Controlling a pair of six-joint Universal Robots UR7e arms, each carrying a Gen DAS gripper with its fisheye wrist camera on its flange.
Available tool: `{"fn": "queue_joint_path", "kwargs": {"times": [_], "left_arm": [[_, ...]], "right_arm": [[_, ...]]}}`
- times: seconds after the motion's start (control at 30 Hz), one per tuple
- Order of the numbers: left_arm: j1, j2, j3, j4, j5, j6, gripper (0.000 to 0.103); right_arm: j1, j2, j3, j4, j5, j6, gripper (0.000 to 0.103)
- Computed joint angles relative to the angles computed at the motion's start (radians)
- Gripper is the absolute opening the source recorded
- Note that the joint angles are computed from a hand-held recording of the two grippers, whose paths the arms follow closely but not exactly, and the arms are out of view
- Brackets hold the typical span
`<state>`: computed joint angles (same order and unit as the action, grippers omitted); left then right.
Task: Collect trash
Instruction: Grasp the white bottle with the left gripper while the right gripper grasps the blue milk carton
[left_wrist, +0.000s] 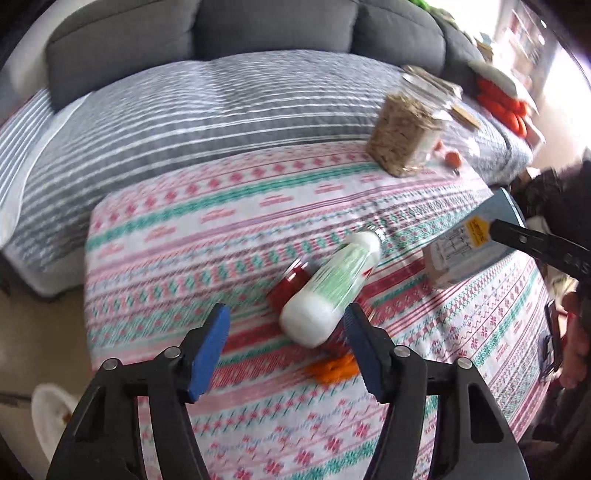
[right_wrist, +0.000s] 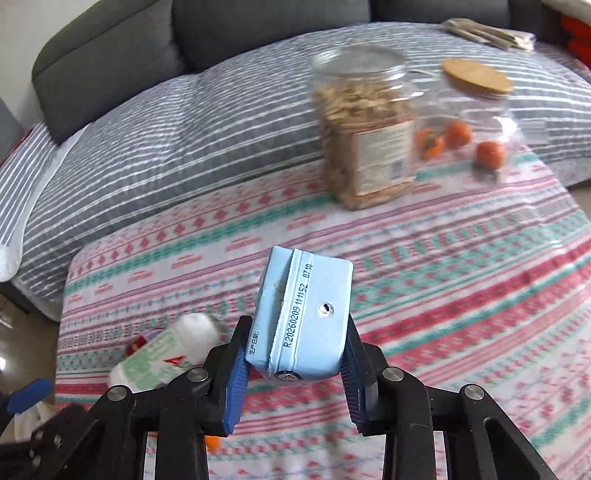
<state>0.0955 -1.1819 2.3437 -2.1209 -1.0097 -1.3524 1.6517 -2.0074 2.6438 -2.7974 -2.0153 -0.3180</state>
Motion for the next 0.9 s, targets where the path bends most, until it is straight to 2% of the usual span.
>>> {"fn": "queue_joint_path", "kwargs": {"times": [0.1,0.17,0.23,0.3,0.5,0.73,0.9], "left_arm": [[0.051,0.065,-0.049,-0.033,-0.002,0.106,0.062],[0.076,0.097,-0.073,-0.05,-0.016,0.162,0.057],[0.094,0.138,-0.106,-0.039,-0.029,0.21,0.046],[0.106,0.167,-0.13,-0.018,-0.04,0.231,0.044],[0.103,0.198,-0.161,0.027,-0.032,0.216,0.044],[0.082,0.199,-0.167,0.092,-0.065,0.185,0.044],[0.064,0.166,-0.135,0.073,-0.065,0.116,0.041]], "right_arm": [[-0.054,-0.077,-0.008,0.072,0.025,-0.02,0.039],[-0.093,-0.119,-0.015,0.113,0.044,-0.036,0.039],[-0.127,-0.15,-0.019,0.142,0.061,-0.047,0.039],[-0.165,-0.184,-0.021,0.169,0.077,-0.062,0.039],[-0.245,-0.257,-0.032,0.249,0.134,-0.096,0.039],[-0.245,-0.305,-0.029,0.294,0.145,-0.115,0.039],[-0.233,-0.34,-0.023,0.321,0.14,-0.12,0.039]]}}
